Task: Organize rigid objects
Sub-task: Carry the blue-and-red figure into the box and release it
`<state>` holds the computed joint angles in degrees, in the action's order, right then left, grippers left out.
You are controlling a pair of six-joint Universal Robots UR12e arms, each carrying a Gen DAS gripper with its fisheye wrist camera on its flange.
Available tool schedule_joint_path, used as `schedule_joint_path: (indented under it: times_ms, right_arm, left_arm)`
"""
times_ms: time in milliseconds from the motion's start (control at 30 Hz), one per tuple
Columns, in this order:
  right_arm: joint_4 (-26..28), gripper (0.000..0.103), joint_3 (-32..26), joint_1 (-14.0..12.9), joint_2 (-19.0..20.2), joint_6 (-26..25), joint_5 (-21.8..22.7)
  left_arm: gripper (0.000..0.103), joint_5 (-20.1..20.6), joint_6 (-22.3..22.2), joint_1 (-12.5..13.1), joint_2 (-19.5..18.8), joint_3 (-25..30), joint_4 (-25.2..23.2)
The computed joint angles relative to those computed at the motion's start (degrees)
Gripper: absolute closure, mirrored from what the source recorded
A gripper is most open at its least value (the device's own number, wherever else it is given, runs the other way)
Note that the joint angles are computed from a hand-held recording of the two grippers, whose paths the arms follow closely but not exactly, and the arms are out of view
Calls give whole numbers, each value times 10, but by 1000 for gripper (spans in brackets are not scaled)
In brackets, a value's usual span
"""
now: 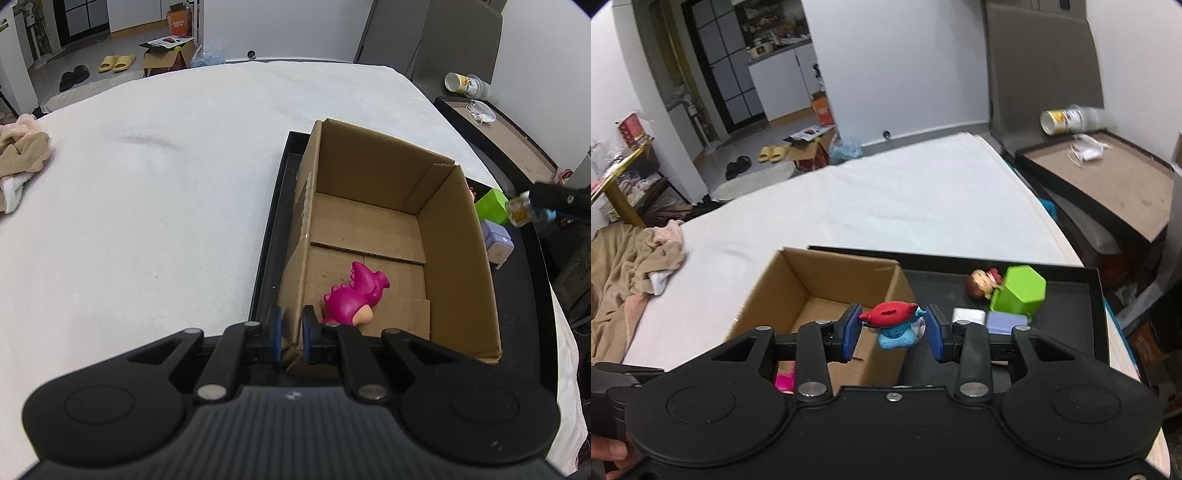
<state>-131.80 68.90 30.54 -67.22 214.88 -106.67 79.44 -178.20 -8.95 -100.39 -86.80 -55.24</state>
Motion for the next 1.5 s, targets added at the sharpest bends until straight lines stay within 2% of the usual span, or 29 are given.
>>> schedule_joint_path:
  times_ms: [300,600,933,1100,1333,1500]
  right_arm:
    - [-19,66,-15,8,11,-22,0]
    - [-37,66,-28,12,27,-38,25]
    - [-15,66,-54,15,49,-43,57]
    - [-11,66,-67,18,63,-49,65]
    - [1,66,-81,16,78,-31,73]
    - [-41,63,-73,12,80,0,92]
  left_arm:
    - [93,-5,7,2,1,0,0]
    - [93,-15,12,7,1,0,-3]
    - [93,-21,19,8,1,-1,-2]
    - [93,-37,16,14,2,-4,-1]
    - [92,-51,17,21,0,-3,-6]
    - [92,-59,22,24,0,-1,-11]
